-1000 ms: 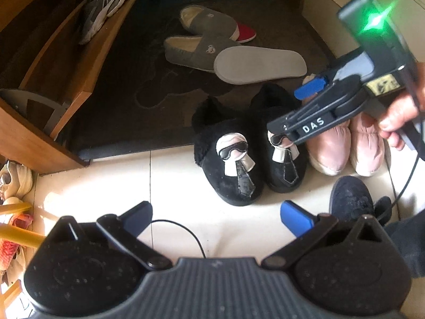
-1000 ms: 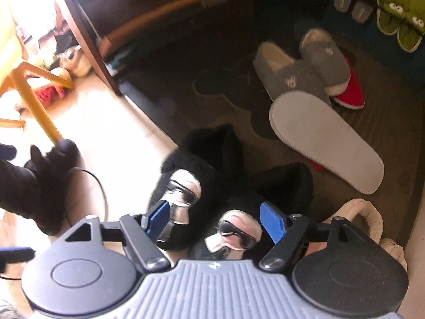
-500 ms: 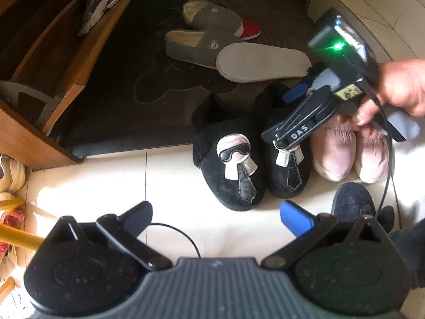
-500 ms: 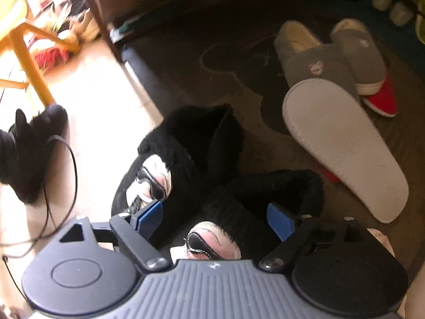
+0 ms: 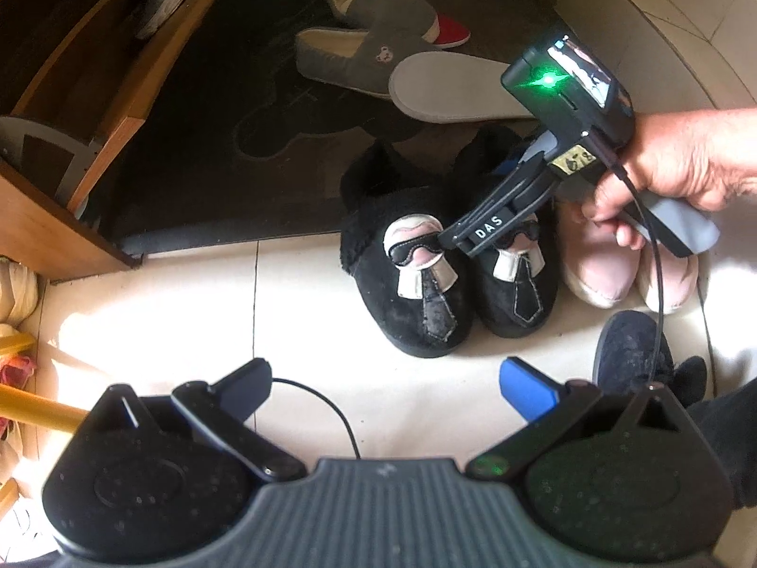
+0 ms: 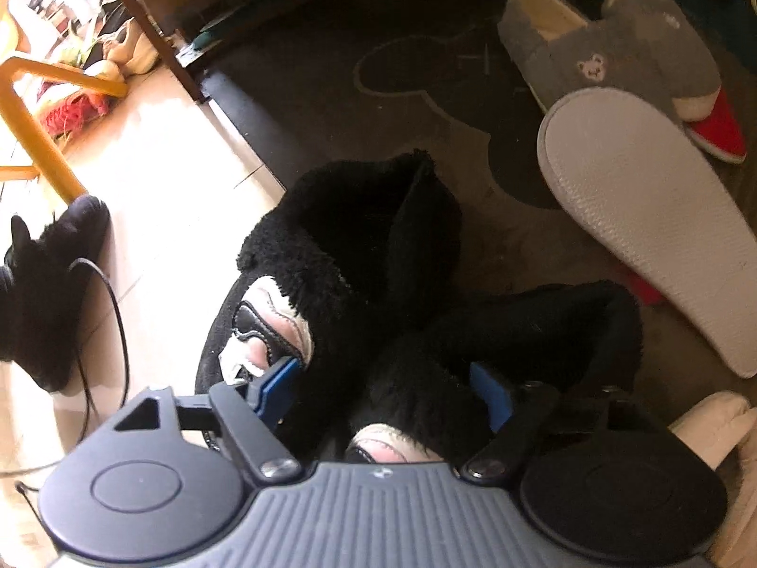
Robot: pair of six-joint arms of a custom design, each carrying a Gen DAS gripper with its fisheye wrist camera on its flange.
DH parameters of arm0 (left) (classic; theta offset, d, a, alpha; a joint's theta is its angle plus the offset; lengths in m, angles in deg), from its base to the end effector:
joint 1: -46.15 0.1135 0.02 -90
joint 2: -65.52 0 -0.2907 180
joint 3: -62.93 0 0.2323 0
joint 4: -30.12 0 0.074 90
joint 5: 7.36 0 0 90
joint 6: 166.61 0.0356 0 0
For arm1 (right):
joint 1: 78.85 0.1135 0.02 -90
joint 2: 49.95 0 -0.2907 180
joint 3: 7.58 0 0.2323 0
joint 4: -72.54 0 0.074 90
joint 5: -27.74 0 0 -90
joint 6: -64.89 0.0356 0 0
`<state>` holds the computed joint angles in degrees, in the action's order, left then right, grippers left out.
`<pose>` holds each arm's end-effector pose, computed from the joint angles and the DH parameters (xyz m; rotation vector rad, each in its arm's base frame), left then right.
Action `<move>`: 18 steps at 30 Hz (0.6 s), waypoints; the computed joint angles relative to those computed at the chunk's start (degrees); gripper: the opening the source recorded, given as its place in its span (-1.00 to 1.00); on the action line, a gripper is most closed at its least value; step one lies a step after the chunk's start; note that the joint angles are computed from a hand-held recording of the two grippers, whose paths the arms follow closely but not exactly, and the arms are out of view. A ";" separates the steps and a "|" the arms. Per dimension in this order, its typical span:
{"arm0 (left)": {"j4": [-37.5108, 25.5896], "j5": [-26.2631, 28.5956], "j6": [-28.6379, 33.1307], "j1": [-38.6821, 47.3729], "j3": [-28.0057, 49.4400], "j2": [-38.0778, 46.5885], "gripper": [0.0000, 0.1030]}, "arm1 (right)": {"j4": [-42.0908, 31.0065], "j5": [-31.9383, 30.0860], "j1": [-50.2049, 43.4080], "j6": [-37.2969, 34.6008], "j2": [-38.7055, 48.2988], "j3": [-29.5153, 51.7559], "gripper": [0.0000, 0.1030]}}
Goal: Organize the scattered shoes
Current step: 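Close the right tool around both black furry slippers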
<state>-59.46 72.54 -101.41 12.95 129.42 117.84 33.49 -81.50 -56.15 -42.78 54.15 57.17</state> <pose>0.0829 -0.0468 0.2949 0.1756 2.8287 0.0431 0.2649 0.1235 0.1427 -1.0521 2.7166 0.5062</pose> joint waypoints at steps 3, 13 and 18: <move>0.01 -0.49 -0.31 -0.44 0.25 0.04 0.99 | -0.36 -1.87 -0.51 4.75 1.31 0.98 0.13; -0.47 -1.87 -1.48 -2.34 0.91 0.17 0.99 | 4.72 -2.65 2.55 23.22 0.52 -2.09 0.10; -0.86 -3.53 -2.09 -3.81 1.43 0.54 0.99 | 9.79 -0.33 7.32 36.10 -1.41 -5.43 0.10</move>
